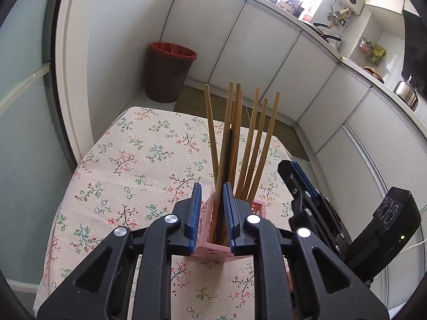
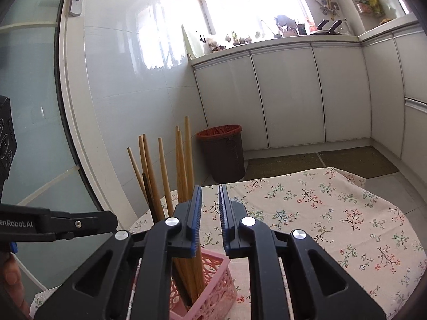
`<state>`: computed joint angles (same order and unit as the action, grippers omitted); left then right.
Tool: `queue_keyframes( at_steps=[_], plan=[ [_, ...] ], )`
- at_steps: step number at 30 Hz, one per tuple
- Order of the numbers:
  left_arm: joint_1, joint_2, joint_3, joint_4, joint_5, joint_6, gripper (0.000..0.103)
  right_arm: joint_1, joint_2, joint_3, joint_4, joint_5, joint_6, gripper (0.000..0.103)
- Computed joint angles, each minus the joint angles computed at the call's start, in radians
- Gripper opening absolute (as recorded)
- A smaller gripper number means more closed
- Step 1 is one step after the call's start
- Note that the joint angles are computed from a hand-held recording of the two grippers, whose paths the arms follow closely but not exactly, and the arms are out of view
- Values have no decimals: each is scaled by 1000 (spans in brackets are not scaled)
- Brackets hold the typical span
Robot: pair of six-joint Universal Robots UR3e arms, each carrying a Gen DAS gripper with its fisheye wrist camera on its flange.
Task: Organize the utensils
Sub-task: 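Carry both upright chopsticks over the pink holder and lower them in, then move both tools down to the last black and bamboo chopsticks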
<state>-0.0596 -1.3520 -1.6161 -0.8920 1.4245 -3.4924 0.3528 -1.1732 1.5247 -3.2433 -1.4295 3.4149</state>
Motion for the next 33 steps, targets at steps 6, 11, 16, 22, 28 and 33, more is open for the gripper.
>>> queue_keyframes(
  at_steps=[6, 11, 16, 22, 28, 33],
  plan=[
    [-37, -2, 6, -6, 10, 3, 19, -104, -206, 82, 168, 123, -14, 21],
    [-135, -30, 27, -9, 49, 0, 20, -221, -405, 153, 327, 236, -15, 43],
    [-243, -80, 52, -66, 79, -77, 20, -271, -527, 137, 575, 265, -110, 43],
    [-260, -130, 2, -75, -41, -172, 20, -379, -682, 219, 911, 343, -228, 43],
    [-276, -219, -32, -55, -104, -212, 20, -450, -672, 269, 1036, 347, -282, 43],
    [-304, -310, -3, -59, -85, -210, 20, -434, -636, 254, 1061, 359, -283, 43]
  ],
)
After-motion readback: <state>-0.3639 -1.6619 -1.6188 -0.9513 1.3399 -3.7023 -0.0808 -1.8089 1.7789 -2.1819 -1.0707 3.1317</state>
